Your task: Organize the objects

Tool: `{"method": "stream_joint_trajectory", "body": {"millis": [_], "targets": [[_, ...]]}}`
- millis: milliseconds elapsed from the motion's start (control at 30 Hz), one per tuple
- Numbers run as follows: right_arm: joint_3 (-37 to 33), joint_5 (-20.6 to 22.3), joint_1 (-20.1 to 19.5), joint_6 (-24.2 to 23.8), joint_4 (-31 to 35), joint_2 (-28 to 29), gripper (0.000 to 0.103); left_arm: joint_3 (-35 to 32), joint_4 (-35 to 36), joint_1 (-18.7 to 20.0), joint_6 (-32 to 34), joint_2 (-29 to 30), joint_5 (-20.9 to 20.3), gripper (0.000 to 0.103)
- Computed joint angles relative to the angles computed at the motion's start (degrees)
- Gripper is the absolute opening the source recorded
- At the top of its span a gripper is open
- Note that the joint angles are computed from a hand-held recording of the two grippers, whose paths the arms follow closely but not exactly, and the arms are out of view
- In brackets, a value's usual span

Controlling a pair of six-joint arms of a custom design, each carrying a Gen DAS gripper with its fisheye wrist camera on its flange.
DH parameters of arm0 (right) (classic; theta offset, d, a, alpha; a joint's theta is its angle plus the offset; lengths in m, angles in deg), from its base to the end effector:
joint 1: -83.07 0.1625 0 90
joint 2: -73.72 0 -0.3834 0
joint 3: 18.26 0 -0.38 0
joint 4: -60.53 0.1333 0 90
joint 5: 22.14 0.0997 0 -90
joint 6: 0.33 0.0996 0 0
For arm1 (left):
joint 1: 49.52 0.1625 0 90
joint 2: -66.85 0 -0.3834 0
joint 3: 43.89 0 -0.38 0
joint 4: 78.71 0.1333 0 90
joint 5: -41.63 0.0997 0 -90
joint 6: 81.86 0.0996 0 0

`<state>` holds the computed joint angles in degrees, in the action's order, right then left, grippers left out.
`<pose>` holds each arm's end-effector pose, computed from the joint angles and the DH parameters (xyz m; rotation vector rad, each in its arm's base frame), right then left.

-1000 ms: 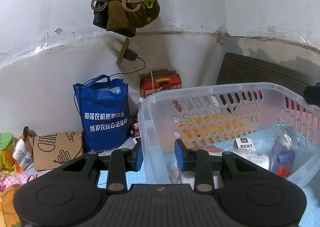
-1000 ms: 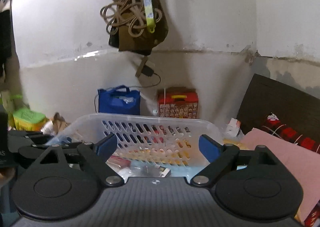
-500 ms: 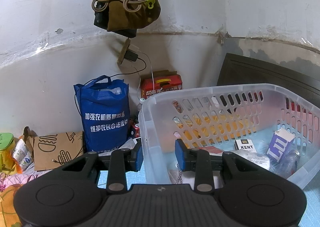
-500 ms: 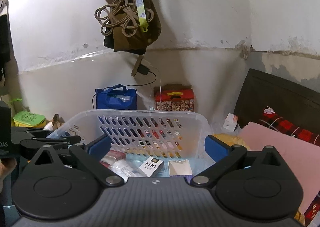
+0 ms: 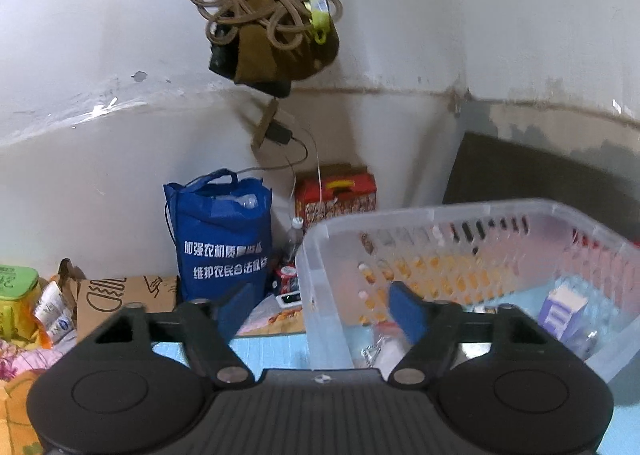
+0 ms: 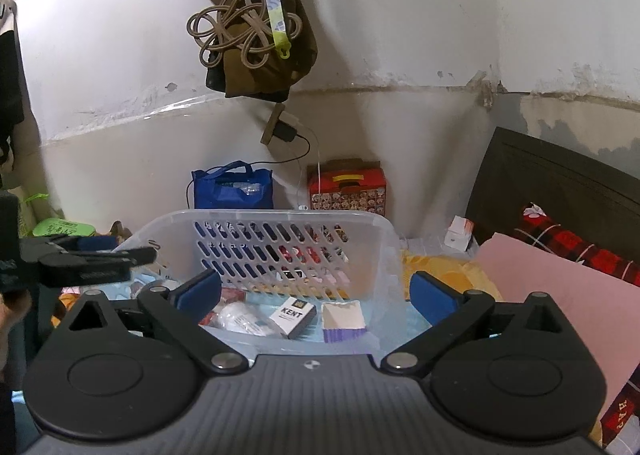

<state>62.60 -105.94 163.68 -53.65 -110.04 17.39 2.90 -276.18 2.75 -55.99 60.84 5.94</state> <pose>0.0286 -0.7103 0.3512 0.9858 -2.2546 1.1871 -0.2968 -0.7336 0.0230 0.4671 1.9993 -1.3763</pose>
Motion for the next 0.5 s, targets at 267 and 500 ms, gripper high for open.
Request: {"method": "stream_joint_trajectory", "body": {"millis": [267, 500], "targets": [[-0.1, -0.9, -0.6, 0.3, 1.9, -0.6, 0.103, 4.5, -3.8, -2.8, 5.9, -2.1, 6.4, 0.100], [1.7, -5.2, -0.1, -0.8, -7.1, 0.7, 0.103, 15.4, -3.7, -5.9, -4.8, -8.5, 8.7, 0.100]]}}
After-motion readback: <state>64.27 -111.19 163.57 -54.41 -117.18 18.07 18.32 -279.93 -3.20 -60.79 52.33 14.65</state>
